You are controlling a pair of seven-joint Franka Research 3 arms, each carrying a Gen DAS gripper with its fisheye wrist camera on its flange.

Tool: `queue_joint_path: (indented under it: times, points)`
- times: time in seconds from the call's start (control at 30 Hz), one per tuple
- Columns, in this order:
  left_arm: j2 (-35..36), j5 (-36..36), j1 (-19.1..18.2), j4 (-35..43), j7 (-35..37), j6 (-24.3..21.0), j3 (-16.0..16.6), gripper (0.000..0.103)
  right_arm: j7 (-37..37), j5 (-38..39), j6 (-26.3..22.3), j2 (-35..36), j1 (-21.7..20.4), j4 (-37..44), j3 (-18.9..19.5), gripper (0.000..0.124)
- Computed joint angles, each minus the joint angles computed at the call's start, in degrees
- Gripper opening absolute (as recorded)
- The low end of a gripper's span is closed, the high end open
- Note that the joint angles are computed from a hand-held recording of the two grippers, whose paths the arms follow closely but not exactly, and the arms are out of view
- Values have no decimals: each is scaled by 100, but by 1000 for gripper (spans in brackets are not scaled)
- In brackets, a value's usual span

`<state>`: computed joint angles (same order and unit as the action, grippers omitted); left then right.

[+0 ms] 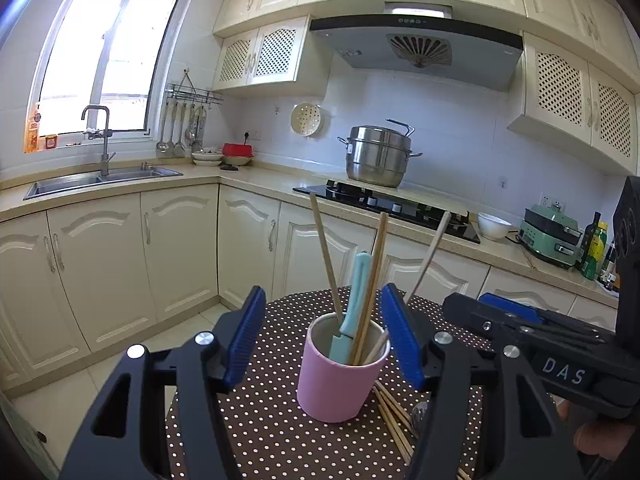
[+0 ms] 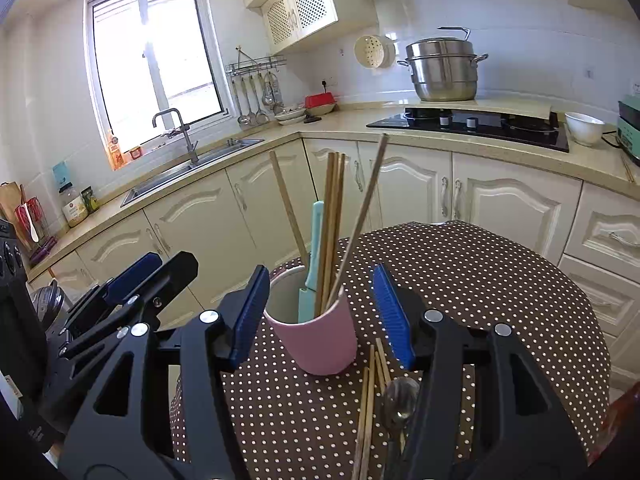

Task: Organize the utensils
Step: 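Move both grippers back down to the spoons and chopsticks beside the cup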

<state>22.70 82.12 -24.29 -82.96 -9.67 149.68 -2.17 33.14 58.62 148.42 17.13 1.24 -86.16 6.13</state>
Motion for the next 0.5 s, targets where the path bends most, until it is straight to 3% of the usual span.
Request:
queue_joint_path:
  times: [0.13,0.2,0.3,0.4,0.5]
  points:
    - [144,-449,5,145,600,60,-113,62,-76,84,-29,-127,-96,-191,-60,55]
    - [280,-1003,51,261,1183,112,-215,67,-71,82,-25,-169,-130,-293,-118,56]
    - [545,-2001,169,440,2249,244,-421,68,-26,91,-42,-212,-198,-474,-205,58]
    - [1024,-3275,335,925,3718,-193,-847,68,121,-11,-72,-194,-257,-619,-301,58]
    - [1606,-4256,349,1648,4885,-1041,-1148,68,261,-123,-112,-168,-334,-758,-368,58]
